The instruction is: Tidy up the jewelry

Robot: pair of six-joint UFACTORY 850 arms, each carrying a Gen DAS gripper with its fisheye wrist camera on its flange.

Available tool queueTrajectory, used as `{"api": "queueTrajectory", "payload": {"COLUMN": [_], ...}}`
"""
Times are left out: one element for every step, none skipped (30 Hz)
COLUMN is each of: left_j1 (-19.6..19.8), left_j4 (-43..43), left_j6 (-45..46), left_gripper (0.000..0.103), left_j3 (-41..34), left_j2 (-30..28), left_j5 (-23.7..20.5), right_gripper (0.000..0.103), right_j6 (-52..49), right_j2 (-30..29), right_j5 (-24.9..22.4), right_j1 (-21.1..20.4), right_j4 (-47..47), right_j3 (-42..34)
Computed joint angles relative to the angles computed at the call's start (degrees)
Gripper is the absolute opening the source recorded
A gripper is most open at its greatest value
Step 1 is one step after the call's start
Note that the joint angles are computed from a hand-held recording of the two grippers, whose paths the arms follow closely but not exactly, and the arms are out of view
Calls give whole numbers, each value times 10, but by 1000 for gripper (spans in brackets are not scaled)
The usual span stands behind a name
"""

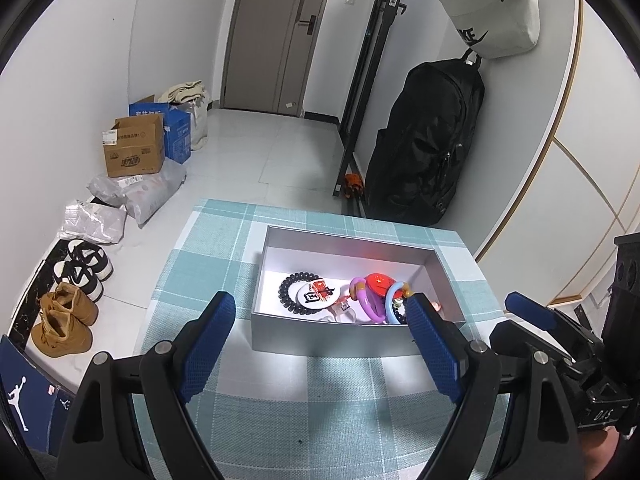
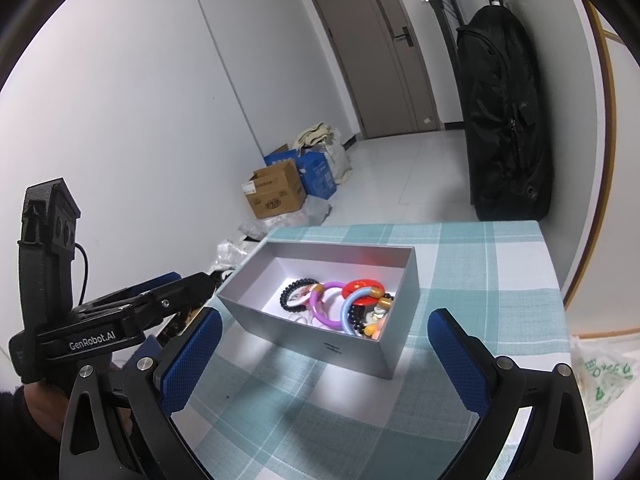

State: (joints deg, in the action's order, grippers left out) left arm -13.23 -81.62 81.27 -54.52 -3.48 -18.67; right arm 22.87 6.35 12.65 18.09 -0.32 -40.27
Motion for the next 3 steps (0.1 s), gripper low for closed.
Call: {"api": "queueTrajectory", "payload": {"left_j1": [0,0,-1], "left_j4": [-3,-9,-8], "left_j6": [4,12,11], "left_gripper": [84,84,84], "left_j3": [0,-2,-3], "left_j2": [-1,-3,-5], "left_j5": [0,-3,-1], "right_gripper": [103,103,103], "right_j6": [5,13,32], "right_j2": [-3,-6,-9], "right_j5": [-4,-7,-11], "right_j1": [-1,-2,-4], "right_j4": [-6,-15,-35], "right_j3": [-2,-4,-7]}}
